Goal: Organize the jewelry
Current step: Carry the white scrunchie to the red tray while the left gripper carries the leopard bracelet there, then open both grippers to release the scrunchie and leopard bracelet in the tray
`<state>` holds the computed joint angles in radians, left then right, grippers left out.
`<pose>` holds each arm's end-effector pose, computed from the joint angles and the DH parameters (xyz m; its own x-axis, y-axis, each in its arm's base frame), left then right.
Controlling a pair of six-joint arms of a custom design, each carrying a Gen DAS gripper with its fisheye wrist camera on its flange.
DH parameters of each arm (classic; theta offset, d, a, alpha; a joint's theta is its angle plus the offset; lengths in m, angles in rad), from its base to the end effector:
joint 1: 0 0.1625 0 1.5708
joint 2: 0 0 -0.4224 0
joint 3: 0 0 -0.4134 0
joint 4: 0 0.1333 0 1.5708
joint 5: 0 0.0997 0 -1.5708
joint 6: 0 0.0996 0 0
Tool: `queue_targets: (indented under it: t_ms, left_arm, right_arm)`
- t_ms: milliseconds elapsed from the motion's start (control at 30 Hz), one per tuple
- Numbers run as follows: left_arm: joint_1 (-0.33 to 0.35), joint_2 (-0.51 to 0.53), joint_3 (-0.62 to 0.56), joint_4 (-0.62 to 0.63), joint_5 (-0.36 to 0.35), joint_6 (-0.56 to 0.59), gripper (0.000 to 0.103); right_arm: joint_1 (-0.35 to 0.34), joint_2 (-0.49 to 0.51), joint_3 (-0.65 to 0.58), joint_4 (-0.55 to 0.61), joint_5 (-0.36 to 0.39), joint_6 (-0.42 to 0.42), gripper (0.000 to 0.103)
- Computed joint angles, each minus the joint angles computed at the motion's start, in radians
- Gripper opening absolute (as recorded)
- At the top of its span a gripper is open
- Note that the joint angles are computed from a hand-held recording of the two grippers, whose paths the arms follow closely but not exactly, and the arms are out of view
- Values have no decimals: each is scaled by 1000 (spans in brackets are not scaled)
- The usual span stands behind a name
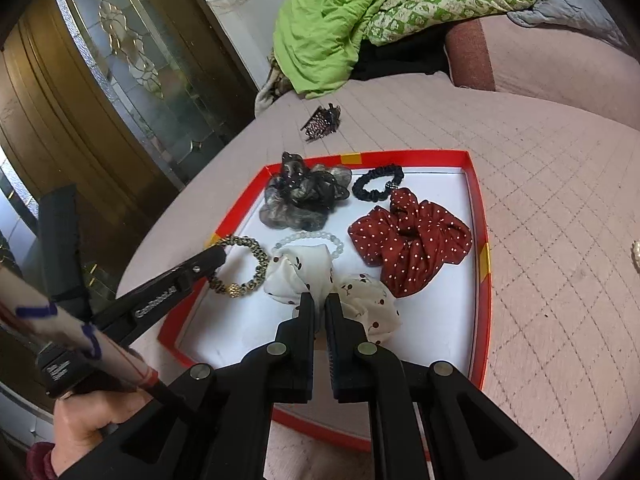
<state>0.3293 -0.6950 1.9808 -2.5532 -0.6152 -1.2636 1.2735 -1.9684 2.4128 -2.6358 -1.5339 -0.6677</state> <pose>-0.4214 -0.3708 -0.0484 -0.8474 -0.1052 -0.5204 0.3152 0.6891 -0.6525 0.0288 -0.3735 0.3512 -0.9028 -0.2679 0.3365 -0.4084 0.7794 -0.4752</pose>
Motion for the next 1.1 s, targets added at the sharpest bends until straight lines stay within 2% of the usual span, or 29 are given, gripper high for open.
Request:
queue_targets:
  t_ms: [367,800,1100]
  left_arm:
    - [9,9,-10,-8,-13,16,6]
    - [12,11,-11,2,-23,12,6]
    - [15,17,-15,-8,-31,31,6]
  right_arm:
    - [-5,46,8,-48,-51,-21,7]
    - [1,89,20,-169,-124,-47,7]
    - [2,96,21,-196,-125,-48,7]
